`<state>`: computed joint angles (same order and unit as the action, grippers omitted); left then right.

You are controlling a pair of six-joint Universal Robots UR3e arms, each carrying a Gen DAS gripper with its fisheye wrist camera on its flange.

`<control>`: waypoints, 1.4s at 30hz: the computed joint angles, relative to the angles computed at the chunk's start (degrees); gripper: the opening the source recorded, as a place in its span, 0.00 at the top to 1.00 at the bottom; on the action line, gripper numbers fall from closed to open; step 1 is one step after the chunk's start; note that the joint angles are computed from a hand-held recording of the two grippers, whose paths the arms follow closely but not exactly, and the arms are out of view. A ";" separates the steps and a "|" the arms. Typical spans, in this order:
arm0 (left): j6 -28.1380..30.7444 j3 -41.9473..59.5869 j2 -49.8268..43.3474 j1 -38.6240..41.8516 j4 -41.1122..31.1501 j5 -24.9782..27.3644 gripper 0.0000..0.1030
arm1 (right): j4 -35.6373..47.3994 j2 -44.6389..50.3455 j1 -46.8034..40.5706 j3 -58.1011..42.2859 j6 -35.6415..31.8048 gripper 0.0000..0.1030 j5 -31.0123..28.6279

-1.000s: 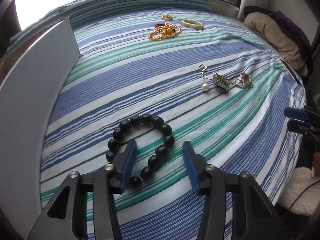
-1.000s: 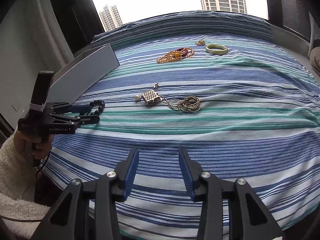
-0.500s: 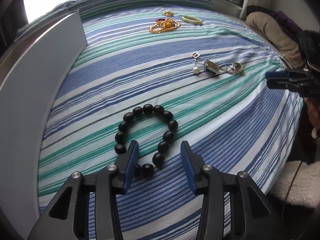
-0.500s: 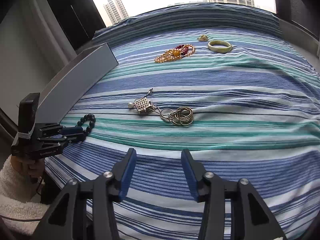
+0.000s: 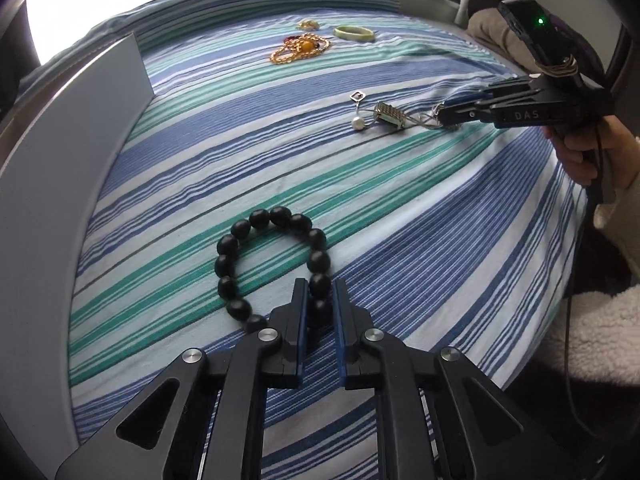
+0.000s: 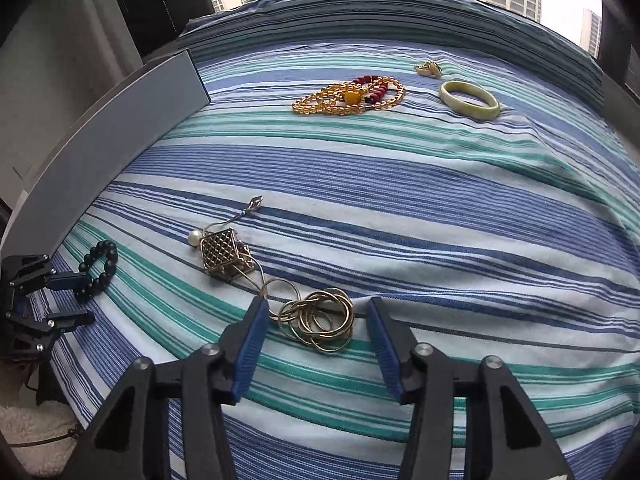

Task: Organize jewelry
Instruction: 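Carry the bracelet and keyring chain into the white box and open both grippers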

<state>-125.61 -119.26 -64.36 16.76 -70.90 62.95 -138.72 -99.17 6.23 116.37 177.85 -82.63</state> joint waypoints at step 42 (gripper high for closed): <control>15.76 52.33 -1.53 41.69 -70.69 -24.19 0.91 | 20.67 -10.35 -7.58 -33.67 3.45 0.97 20.74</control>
